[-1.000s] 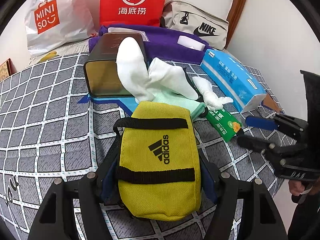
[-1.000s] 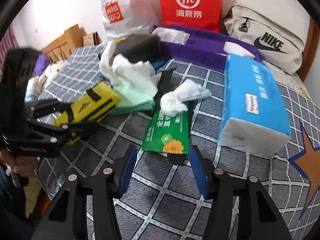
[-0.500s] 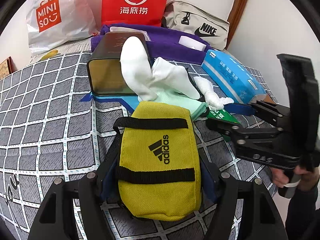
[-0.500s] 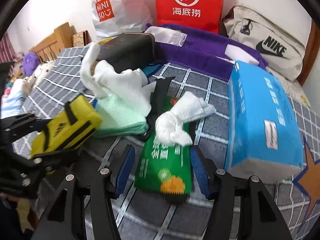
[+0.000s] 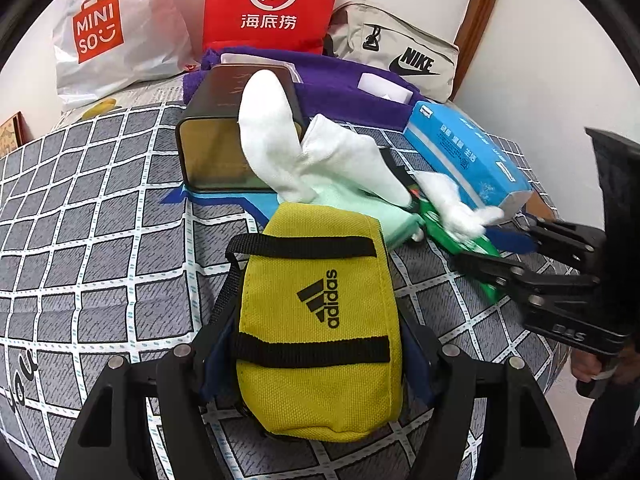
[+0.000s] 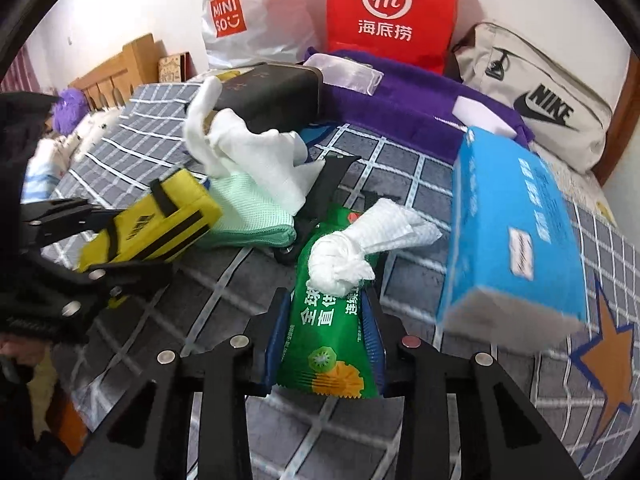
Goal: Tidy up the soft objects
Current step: 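Close the right gripper on the crumpled white tissue atop the green sachet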
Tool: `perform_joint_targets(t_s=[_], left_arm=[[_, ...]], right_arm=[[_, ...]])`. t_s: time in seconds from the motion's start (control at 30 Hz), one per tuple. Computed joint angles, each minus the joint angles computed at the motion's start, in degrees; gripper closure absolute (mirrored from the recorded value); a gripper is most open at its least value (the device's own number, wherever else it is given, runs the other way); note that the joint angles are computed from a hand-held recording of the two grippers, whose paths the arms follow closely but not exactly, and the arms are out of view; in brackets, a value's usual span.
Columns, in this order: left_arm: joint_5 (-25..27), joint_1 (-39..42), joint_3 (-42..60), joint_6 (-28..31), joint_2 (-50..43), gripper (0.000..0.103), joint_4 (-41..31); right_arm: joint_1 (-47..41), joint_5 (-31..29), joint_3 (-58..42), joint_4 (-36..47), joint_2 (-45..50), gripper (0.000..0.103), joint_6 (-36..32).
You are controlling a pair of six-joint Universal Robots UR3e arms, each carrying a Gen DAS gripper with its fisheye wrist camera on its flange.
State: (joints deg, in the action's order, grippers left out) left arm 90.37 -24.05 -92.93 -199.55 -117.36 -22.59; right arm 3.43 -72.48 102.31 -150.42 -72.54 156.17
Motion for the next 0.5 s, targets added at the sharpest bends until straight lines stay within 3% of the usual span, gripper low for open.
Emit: perform_joint_targets(t_s=[0.2,0.5], left_arm=[[0.3,-0.2,-0.1,-1.1,0.4,0.034,-0.4],[1.6,-0.9,-0.5,-2.1,1.6,0.034,-1.2]], right_arm=[[-9.3,15.1,1.3,12.0,-3.2,0.067,0.1],[-14.4,22.1,5.3,19.0,-8.3,0.067,-3.0]])
